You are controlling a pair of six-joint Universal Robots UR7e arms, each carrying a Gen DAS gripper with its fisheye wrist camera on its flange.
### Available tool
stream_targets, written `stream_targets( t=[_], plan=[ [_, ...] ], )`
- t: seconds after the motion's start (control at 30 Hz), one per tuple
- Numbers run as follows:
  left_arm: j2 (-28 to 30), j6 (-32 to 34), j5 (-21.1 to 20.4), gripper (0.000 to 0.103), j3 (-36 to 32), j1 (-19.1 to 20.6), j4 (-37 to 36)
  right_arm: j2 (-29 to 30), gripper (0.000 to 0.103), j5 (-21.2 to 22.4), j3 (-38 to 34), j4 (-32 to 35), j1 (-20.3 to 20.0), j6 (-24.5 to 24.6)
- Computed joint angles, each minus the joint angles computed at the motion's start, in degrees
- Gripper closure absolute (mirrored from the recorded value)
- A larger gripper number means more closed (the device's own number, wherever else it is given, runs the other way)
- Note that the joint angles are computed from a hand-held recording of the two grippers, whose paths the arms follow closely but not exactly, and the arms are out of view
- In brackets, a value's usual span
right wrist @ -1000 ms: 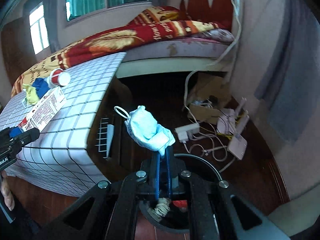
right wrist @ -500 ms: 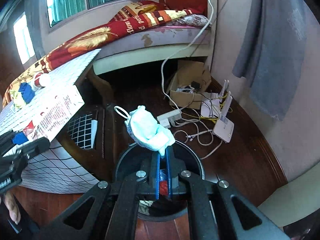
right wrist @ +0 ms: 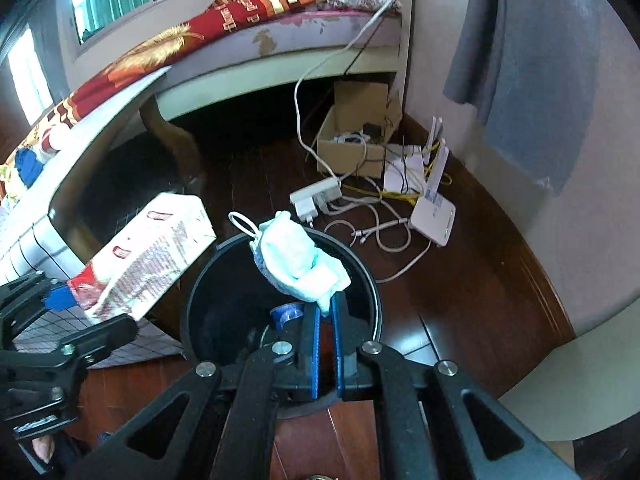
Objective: Collect trash
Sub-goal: 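Lift the red-white carton and blue mask and carry both over the black bin, then open both tools to drop the carton and mask into the bin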
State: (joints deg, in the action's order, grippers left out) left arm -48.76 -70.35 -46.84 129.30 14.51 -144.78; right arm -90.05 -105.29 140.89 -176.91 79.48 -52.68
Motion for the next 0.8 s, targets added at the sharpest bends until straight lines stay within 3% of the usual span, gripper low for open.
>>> stream_targets(
  t=[0.53,0.57,0.6,0.63,0.67,0.8],
  plan=[
    [4.8,8.4,-6.8,0.05,0.9,7.8,-12.9,10.4,0.096,-4.8,0.1,-4.7,-3.0,-6.5],
    [5.0,8.1,-7.0,0.047,0.7,8.3,-12.6,12.0,0.081,-6.3,-0.1,-6.9,-2.7,-7.2],
    [5.1,7.1,-7.1,0.03,0.3,8.5,-10.8,14.1,0.04,-8.7,-0.3,-10.1,-2.4,-7.7],
    [5.3,5.1,-6.1,0.012,-0.1,8.2,-8.2,16.1,0.019,-11.3,-0.6,-13.3,-2.2,-8.0],
    [5.4,4.2,-5.4,0.006,-0.2,8.2,-7.0,18.6,0.006,-15.2,-1.3,-17.4,-2.0,-8.3],
    [5.6,0.5,-4.4,0.002,-0.7,7.6,-2.5,19.1,0.002,-17.2,-2.7,-19.6,-2.3,-6.7]
  ],
)
